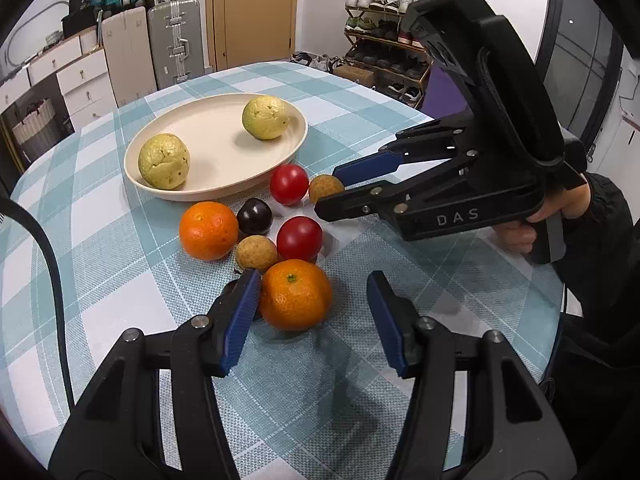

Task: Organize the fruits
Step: 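Grasp the orange with the left tool while the right tool grasps the brown kiwi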

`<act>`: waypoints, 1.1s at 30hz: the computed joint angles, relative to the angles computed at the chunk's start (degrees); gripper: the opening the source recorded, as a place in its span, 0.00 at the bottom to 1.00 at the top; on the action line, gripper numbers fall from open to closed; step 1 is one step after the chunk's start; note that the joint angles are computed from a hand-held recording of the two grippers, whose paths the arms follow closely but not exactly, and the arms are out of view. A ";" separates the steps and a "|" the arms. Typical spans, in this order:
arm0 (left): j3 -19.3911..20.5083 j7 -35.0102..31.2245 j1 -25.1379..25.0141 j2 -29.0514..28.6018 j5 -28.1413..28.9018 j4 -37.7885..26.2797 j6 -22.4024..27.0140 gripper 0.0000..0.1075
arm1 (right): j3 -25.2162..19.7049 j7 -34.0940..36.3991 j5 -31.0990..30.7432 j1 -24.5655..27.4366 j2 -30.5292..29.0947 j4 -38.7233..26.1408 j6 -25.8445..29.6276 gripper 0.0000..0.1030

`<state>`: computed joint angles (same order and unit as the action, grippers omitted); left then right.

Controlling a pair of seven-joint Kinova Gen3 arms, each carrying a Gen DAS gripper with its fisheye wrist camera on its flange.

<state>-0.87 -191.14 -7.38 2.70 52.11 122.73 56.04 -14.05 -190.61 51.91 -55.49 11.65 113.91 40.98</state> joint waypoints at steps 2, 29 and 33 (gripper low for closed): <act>-0.06 -1.18 -0.08 -0.15 0.82 0.58 -0.60 0.46 | -0.08 0.40 -0.19 0.01 0.10 -0.09 0.03 0.31; 0.40 1.26 0.67 0.65 -2.55 -0.21 0.58 0.42 | -0.14 1.47 -0.52 -0.34 0.20 -0.47 1.66 0.27; 1.07 1.60 1.35 0.38 -3.22 0.38 -1.30 0.34 | -0.15 0.97 -0.18 -0.34 0.03 -0.31 1.59 0.27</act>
<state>0.20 -189.54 -6.03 3.09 48.89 123.11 54.75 -14.20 -189.64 51.73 -55.84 11.68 113.60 42.57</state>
